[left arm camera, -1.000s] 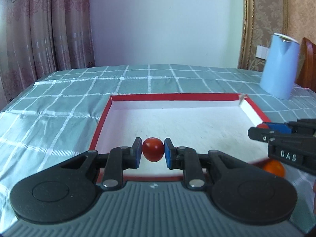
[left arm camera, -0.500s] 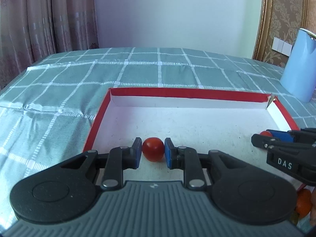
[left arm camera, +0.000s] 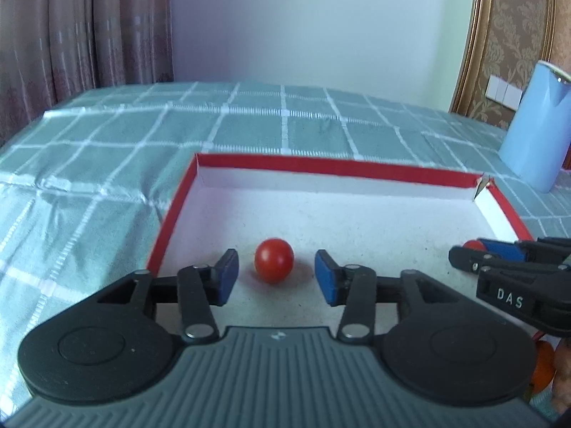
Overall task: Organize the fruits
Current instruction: 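Carry both cherry tomatoes over the red box and open both tools to drop them, then withdraw both tools from the box back toward the remaining fruits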
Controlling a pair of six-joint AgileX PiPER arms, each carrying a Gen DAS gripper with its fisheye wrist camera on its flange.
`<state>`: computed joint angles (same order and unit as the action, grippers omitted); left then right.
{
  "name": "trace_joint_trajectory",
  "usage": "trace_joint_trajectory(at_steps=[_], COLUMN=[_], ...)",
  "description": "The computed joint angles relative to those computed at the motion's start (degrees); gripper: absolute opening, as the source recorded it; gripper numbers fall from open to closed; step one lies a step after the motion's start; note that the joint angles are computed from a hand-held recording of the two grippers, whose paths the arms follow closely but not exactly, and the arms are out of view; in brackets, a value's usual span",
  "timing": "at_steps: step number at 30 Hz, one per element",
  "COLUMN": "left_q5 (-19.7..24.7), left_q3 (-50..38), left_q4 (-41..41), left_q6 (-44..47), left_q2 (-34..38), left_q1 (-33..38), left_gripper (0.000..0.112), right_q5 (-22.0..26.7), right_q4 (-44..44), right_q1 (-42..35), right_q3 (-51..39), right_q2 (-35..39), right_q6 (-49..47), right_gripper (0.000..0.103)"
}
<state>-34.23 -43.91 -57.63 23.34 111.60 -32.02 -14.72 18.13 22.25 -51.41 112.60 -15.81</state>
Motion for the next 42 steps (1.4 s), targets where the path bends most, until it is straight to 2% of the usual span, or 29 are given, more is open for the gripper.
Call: trace_joint_trajectory(at_steps=[2,4,6,8,9,12,14,15,19,24,26,29,31,33,34,37,39,40,42], left_q5=[-4.92,-11.38,-16.96,-20.37,-21.75,-25.14,-27.52,-28.55,-29.62,-29.75,-28.96,-29.79,-30.84,-31.08,-30.03,-26.44,-28.46,-29.00,-29.80], left_q3=[2.50,5.12,7.38,9.16,10.17,12.63,14.39,15.42,21.50,28.12,29.56,29.54,29.54,30.12,30.77,34.80,38.46,39.63,40.55], left_q4=[1.80,2.41,2.06,1.37,1.24,-1.03,-3.00,-3.88,-2.01,2.23,3.49,-2.03,-5.31,-5.69,-4.19,7.82,15.55,16.60,12.59], left_q6=[-3.52,-7.23,-9.72,-10.85,-11.64,-12.12,-12.84,-13.66,-20.82,-29.80,-30.24,-27.15,-25.82,-26.45,-27.20,-35.00,-41.44,-42.14,-41.40], left_q2=[-0.75,-1.06,-1.22,-1.64,-1.83,-2.27,-2.20,-2.33,-4.80,-6.87,-6.97,-5.04,-3.88,-3.46,-4.01,-6.60,-6.90,-6.81,-6.04], left_q1=[-1.61,-3.62,-5.46,-6.74,-7.30,-9.31,-10.58,-11.26,-10.90,-9.11,-9.07,-13.53,-16.59,-17.63,-16.90,-10.20,-6.62,-6.31,-9.49], left_gripper=[0.055,0.072,0.074,0.074,0.074,0.079,0.083,0.084,0.085,0.086,0.087,0.089,0.093,0.097,0.097,0.097,0.097,0.097,0.097], right_q5=[-0.31,-1.14,-2.13,-3.59,-5.28,-9.93,-11.82,-12.86,-17.18,-24.30,-26.33,-29.20,-32.00,-32.61,-32.35,-32.56,-33.05,-33.49,-34.96], right_q4=[-6.59,-12.33,-18.81,-24.53,-26.32,-24.19,-25.08,-24.56,-21.30,-31.27,-39.16,-47.26,-46.11,-45.48,-47.49,-52.39,-52.08,-51.11,-49.85], right_q1=[-0.95,-2.01,-3.50,-4.96,-5.61,-6.08,-6.30,-6.33,-6.46,-12.06,-15.95,-20.18,-20.73,-21.17,-22.10,-24.33,-24.45,-24.18,-24.26], right_q3=[1.10,2.39,3.67,4.72,5.61,8.54,10.02,11.07,15.73,24.65,27.80,31.50,33.90,34.95,34.76,34.70,35.39,36.13,37.93], right_q2=[-0.58,-1.20,-1.84,-2.37,-2.75,-4.27,-5.14,-5.65,-8.02,-12.07,-13.01,-13.30,-13.28,-13.36,-13.14,-12.62,-12.85,-13.12,-13.54], right_q6=[6.77,12.87,20.16,26.52,28.33,26.11,26.60,26.18,24.06,31.73,36.86,39.76,36.35,35.16,36.49,39.39,38.00,36.38,33.64], right_gripper=[0.029,0.031,0.037,0.053,0.055,0.063,0.072,0.072,0.072,0.072,0.072,0.072,0.072,0.072,0.072,0.072,0.072,0.072,0.072])
